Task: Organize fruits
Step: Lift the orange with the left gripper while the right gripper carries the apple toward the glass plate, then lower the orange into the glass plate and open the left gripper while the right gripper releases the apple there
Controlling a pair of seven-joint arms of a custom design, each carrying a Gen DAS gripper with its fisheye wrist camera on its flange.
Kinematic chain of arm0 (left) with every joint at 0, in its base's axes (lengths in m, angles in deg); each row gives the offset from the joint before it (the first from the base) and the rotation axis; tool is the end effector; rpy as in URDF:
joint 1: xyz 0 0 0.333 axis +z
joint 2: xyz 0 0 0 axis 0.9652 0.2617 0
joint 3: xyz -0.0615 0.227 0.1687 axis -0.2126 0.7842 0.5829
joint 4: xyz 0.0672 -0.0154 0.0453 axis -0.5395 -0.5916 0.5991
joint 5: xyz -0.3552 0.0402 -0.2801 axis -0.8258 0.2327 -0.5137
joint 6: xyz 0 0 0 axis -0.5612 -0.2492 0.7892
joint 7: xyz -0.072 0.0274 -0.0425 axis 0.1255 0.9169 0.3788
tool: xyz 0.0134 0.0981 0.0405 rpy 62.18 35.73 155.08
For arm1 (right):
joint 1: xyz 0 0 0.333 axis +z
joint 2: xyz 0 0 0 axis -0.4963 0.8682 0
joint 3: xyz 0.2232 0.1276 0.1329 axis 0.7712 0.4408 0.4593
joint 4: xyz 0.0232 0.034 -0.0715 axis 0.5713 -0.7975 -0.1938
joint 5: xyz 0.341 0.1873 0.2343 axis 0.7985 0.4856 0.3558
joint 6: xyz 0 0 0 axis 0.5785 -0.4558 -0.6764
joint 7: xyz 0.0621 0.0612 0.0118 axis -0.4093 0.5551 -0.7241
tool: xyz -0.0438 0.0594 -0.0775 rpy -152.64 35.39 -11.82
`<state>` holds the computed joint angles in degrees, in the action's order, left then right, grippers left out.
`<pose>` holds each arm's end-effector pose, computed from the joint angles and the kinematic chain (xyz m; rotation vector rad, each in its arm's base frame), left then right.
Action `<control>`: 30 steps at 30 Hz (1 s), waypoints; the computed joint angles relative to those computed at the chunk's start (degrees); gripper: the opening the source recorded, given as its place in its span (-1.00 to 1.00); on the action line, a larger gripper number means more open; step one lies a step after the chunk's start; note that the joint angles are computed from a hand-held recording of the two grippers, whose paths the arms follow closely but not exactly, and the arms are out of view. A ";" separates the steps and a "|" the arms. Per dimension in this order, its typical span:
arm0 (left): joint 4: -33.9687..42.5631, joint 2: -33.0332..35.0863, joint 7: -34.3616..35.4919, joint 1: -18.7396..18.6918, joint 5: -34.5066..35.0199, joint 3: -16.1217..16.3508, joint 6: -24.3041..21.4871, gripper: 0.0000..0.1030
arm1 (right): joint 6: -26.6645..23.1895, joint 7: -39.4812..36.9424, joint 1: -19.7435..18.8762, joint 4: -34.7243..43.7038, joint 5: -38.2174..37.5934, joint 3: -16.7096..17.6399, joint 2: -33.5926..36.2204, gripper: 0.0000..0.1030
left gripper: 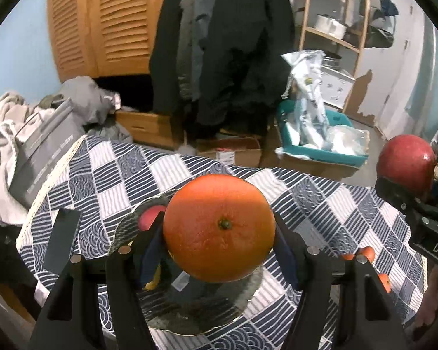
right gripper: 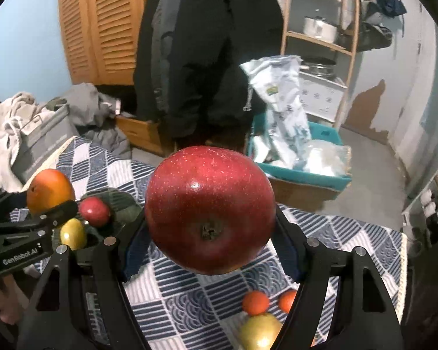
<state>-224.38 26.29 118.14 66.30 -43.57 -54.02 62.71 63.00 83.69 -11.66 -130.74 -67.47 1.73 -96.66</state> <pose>0.5032 -0.1322 0.5224 -1.5003 2.2200 -0.8634 0.4173 0.2663 0.5442 -1.5719 1.9523 -0.8372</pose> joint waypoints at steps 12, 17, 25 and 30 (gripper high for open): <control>0.41 4.46 -3.48 4.13 4.87 -0.19 -0.29 0.35 | 3.96 -4.50 1.60 9.60 1.43 -1.46 13.93 0.46; 1.04 6.68 -4.15 5.04 5.32 0.26 -1.83 0.35 | 5.36 -7.61 3.00 12.91 3.33 -2.68 19.19 0.46; 1.77 9.59 -5.34 6.13 6.14 0.03 -4.79 0.35 | 7.27 -12.81 4.79 16.72 8.58 -4.62 26.29 0.46; 1.95 10.46 -6.56 6.50 6.66 -0.04 -5.96 0.35 | 7.52 -15.34 5.16 18.42 11.72 -5.50 29.87 0.46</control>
<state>-222.43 36.74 111.59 72.80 -36.91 -54.06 56.75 70.53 68.35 -6.50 -112.32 -55.74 -3.77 -66.79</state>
